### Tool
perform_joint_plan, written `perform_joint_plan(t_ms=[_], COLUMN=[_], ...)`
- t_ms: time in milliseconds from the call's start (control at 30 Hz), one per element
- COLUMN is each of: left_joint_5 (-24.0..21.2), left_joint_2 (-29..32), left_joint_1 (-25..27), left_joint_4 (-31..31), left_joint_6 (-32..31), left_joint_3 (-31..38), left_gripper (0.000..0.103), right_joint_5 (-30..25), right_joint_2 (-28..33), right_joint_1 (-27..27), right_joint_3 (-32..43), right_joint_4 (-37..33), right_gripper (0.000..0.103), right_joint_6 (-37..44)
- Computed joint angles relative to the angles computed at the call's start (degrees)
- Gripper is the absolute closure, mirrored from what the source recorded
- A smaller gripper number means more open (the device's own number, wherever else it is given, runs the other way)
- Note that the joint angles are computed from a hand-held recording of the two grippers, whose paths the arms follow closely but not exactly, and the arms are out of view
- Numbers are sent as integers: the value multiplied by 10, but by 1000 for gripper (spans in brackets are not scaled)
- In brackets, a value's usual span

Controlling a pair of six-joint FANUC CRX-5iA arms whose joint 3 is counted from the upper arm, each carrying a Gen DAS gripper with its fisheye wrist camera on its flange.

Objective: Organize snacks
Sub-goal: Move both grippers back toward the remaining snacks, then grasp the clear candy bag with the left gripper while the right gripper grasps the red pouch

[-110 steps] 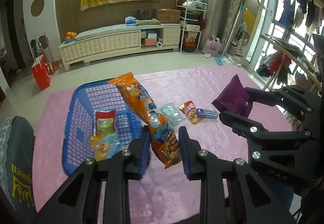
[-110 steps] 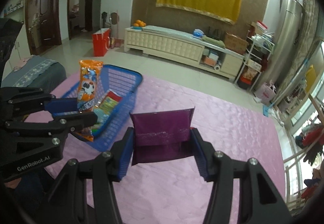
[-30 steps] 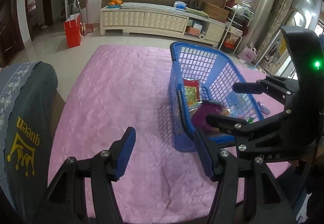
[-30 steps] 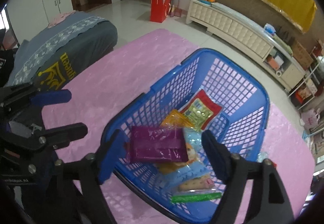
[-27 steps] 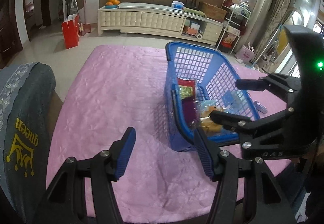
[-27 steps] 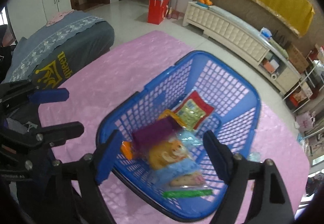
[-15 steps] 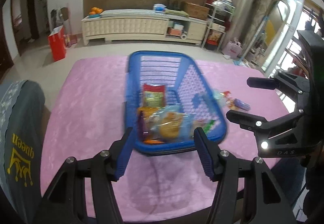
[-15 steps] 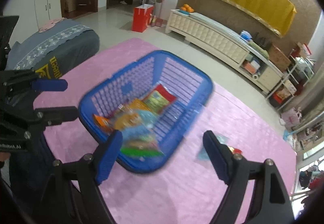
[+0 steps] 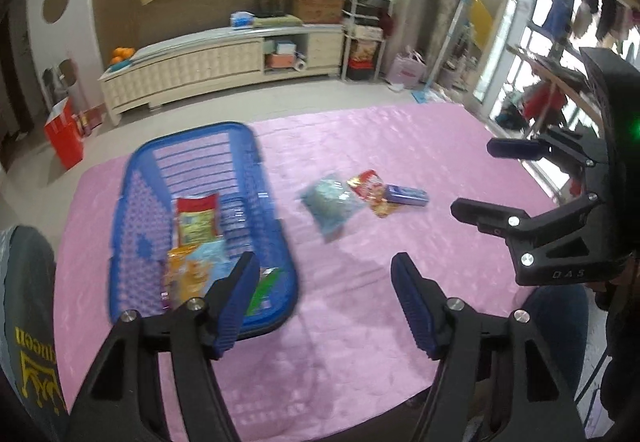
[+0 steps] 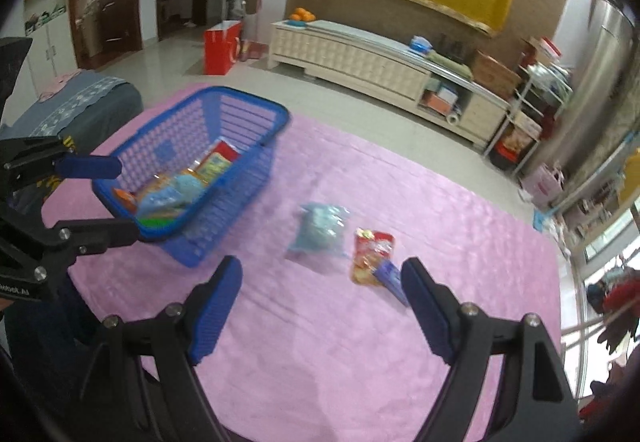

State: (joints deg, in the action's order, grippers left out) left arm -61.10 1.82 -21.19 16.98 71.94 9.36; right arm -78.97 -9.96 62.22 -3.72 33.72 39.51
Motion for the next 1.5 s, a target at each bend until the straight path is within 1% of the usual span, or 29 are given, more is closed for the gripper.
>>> perform_joint_plan(t_ms=[200, 300, 367, 500, 633, 733, 833, 933, 1067, 1133, 1233, 1367, 1500], left_joint_5=[-17, -33, -52, -79, -114, -138, -150, -158, -169, -172, -180, -186, -210], left_joint_2=[52, 85, 111, 158, 213, 253, 283, 303, 330, 343, 367, 399, 436], left_joint_1=[-57, -76, -88, -105, -114, -117, -113, -116, -119, -119, -117, -109, -105], left_joint_4=[-47, -61, -73, -92, -115, -131, -130, -149, -165, -174, -175, -164, -166], left_joint_6=[37, 64, 87, 128, 178, 200, 226, 239, 245, 249, 263, 269, 275], left_joint_3=[65, 101, 131, 185, 254, 307, 340, 361, 390, 402, 426, 457, 498], left_gripper=[37, 37, 37, 37, 37, 37, 37, 37, 37, 37, 37, 37, 37], right_joint_5=[2, 8, 14, 23, 53, 76, 91, 113, 135, 140, 163, 177, 179], right_joint_2=[-47, -64, -72, -75, -74, -63, -46, -29, -2, 14, 31, 51, 68], right_joint_1=[-27, -46, -59, -91, -131, -163, -185, -208, -230, -241, -266, -286, -295], right_joint_3=[-50, -68, -77, -86, -89, -86, -83, -80, -74, -69, -60, -54, -45], right_joint_4=[-5, -17, -25, -42, -64, -90, -103, -123, -139, -140, -168, -186, -196], right_gripper=[18, 18, 18, 18, 18, 18, 18, 19, 27, 28, 28, 28, 29], right_joint_6=[-21, -28, -28, -14, 1, 28, 56, 81, 114, 119, 128, 126, 146])
